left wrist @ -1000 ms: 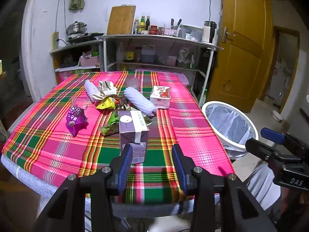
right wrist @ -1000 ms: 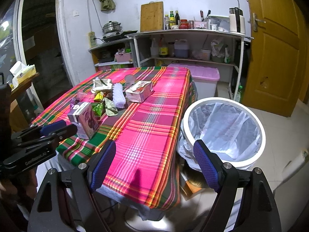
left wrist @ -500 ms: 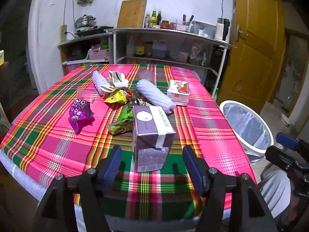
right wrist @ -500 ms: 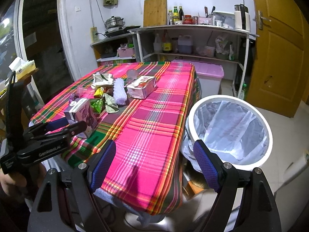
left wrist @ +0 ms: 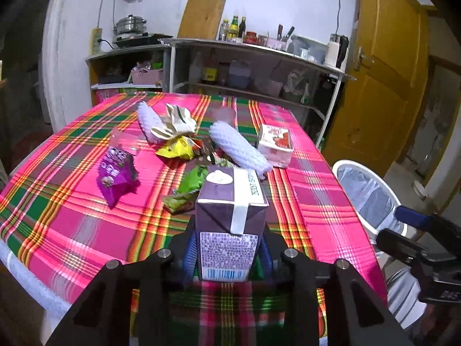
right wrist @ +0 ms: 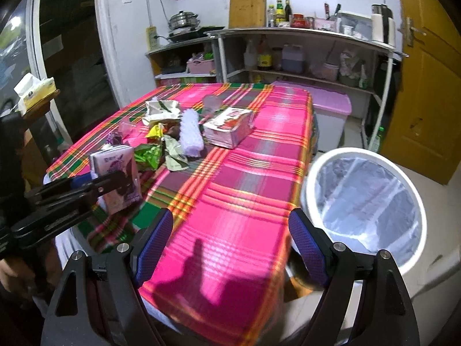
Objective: Collect trash
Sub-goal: 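Grasp the purple milk carton with the left gripper while the right gripper grasps the green wrapper, then carry both items over the bin and open both grippers to drop them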
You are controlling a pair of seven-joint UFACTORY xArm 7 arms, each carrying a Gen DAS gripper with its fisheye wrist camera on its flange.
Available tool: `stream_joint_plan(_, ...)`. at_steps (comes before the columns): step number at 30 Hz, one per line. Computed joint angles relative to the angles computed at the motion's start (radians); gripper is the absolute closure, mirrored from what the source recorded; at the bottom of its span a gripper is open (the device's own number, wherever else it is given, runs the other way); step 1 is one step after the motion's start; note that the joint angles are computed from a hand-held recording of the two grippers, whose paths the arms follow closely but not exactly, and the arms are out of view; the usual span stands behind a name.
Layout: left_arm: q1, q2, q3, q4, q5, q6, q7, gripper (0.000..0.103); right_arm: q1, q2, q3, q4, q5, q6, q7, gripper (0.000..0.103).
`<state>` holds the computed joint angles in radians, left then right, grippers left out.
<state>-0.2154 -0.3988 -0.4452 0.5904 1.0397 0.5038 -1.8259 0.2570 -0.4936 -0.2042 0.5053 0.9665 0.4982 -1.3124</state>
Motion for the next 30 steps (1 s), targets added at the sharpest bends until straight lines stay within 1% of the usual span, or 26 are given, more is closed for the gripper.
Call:
stream_joint_plan(3,-0.005,-0.063,0.0,-0.032,-0.019,0.007,-0.004,0.066,0.026,0.031,0.018,0.03,0.019,0.012,0.001,0.02)
stream_joint_plan(7,0.009,-0.145,-0.002,-0.082,-0.063,-0.002,0.015,0.066,0.041,0.072,0.056,0.066,0.028,0.032,0.019,0.021)
stream_joint_plan(12,0.034,-0.257,-0.013,-0.146,-0.149,-0.004,0.069,0.067,0.065,0.131,0.109,0.116,0.063,0.045,0.023,0.023)
stream_joint_plan(15,0.045,-0.329,-0.018,-0.194,-0.208,0.001,0.105,0.067,0.072,0.183,0.148,0.16,0.064,0.06,0.048,0.025)
stream_joint_plan(20,0.068,-0.415,-0.021,-0.251,-0.294,-0.001,0.165,0.067,0.075,0.261,0.198,0.224,0.071,0.077,0.072,0.025)
stream_joint_plan(22,0.085,-0.431,-0.029,-0.263,-0.32,-0.008,0.184,0.067,0.067,0.291,0.214,0.252,0.07,0.095,0.095,0.025)
stream_joint_plan(27,0.118,-0.479,-0.036,-0.301,-0.382,-0.035,0.237,0.066,0.055,0.373,0.263,0.323,0.054,0.079,0.175,0.025)
stream_joint_plan(30,0.138,-0.499,-0.042,-0.32,-0.415,-0.057,0.27,0.066,0.043,0.42,0.286,0.358,0.001,0.08,0.256,0.025)
